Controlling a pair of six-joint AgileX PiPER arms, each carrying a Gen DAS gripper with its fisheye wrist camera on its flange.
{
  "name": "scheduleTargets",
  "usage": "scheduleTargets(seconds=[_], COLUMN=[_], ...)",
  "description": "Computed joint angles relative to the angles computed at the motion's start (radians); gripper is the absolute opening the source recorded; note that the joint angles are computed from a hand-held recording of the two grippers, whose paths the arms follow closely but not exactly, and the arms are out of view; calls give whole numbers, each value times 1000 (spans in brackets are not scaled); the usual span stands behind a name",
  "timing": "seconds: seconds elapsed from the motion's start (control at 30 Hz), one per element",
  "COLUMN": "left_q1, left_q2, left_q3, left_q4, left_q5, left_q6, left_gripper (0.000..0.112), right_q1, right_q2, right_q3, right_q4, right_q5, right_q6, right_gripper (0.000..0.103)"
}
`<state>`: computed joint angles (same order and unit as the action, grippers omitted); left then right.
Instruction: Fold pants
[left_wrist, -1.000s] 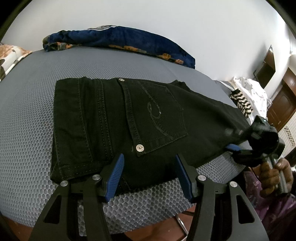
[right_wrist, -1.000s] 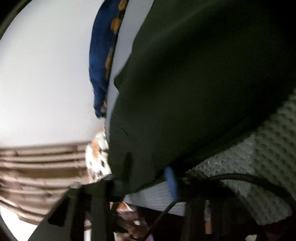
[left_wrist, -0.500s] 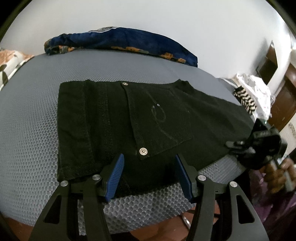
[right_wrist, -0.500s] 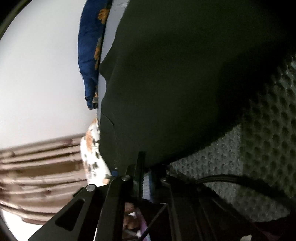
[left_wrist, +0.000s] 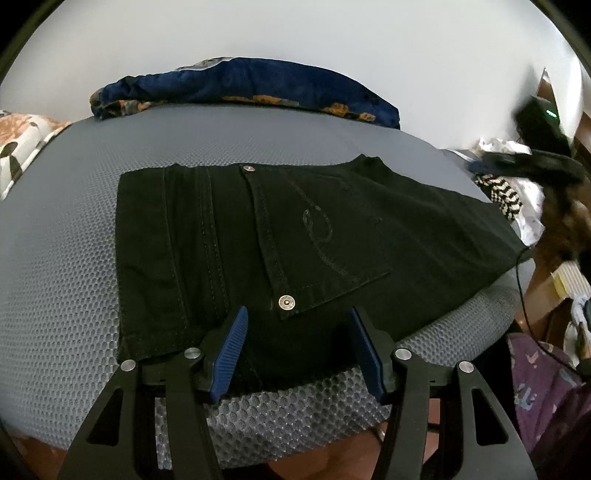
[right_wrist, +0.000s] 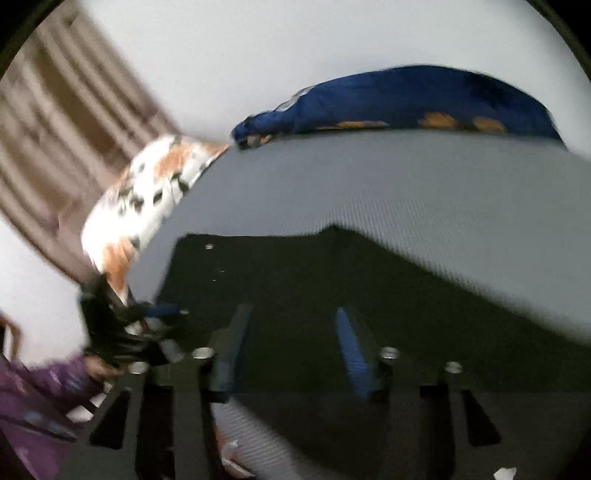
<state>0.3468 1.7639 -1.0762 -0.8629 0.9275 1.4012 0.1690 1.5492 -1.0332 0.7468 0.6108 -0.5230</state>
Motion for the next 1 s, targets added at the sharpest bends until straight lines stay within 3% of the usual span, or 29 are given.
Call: scheduleTargets(seconds=[0.1,0.2,0.43,0.47,0.53,0.57,0.67,0.77,0.8,0.87,1.0], left_q1=[-6,-9,-29,-31,-36,-34,-30,-18,-15,-9,-19], left_q2=[1,0,-13,-17,-25,-24,-31,-63,-64,-36,20], left_q3=[-10,-23,-47,-46,-47,-51,-58,-26,-22,-40,-69], left_q4=[12,18,64,69,78,78,80,33,18,8,44], left_q5=[-1,5,-13,-18,-36,-36,-56,-141,-163,-172,-195], left_q6=[-34,-93,-189,-194,-213,-223,-259,-236,-231,-239,-286], left_gripper=[58,58,58,58,58,58,58,58,58,58,58], right_q1=[5,6,-11,-7,7,29,17,25,19,-9,3], right_q2=[165,352,583,609,637,640,658,601,584,607,618], right_q3=[-172,-387,-658,-690,-724,-727,-742,-640,-609,-618,-602], right_q4=[-152,-202,-170,-166,-171,-223,-194,-163,-132,-67,-82], right_q5=[28,121,313,341,365,339,326,209,165,166,105], right_q6=[-45,-72,-154,-160,-176,-155,-135,-136,-134,-136,-149], right_gripper=[39,39,39,38,25,17,13,6,6,5,5])
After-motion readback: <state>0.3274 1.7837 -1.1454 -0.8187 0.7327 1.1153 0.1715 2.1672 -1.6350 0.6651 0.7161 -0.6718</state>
